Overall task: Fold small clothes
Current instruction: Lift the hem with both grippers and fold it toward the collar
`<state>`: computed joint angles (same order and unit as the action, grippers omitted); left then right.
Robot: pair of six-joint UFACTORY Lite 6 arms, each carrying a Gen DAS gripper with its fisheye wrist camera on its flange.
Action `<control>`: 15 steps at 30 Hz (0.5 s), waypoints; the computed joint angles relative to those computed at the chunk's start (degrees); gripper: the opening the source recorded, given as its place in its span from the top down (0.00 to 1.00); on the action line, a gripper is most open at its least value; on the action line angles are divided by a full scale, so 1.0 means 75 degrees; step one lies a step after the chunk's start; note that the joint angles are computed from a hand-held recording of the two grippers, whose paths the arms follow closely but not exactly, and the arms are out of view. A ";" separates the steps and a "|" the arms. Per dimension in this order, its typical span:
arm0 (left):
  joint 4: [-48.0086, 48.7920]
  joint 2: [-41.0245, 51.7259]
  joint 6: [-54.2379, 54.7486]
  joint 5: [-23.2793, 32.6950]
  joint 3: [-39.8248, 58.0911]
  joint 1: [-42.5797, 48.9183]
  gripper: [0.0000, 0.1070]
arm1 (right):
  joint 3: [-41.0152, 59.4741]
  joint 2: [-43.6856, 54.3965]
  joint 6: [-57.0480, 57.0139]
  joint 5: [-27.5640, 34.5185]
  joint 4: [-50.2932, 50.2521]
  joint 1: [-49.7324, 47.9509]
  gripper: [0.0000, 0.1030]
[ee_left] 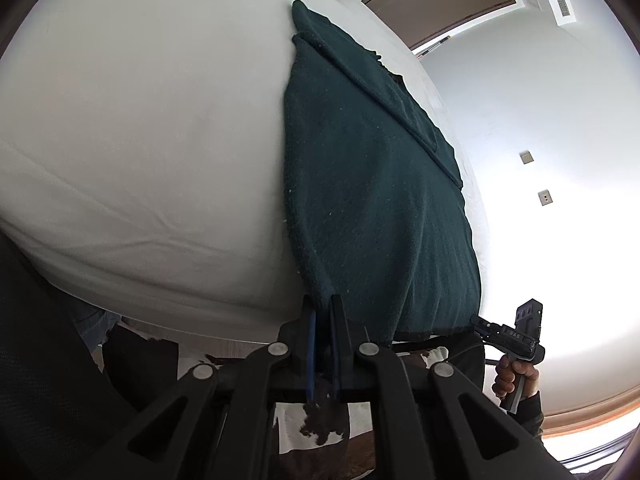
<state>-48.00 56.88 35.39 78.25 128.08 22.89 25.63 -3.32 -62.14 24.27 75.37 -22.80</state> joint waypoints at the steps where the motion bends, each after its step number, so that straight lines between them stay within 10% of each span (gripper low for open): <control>1: -0.0016 -0.0023 0.0060 0.0037 -0.0049 0.0061 0.94 | -0.0016 0.0020 -0.0049 0.0075 0.0019 -0.0002 0.86; 15: -0.1501 0.0797 -0.0981 0.1311 0.2000 0.0425 0.94 | -0.1423 -0.2886 -0.1553 0.1905 0.2321 -0.0754 0.94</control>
<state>-59.26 62.86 28.04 88.08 143.08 26.08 14.96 -24.97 -73.79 38.55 92.78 -28.46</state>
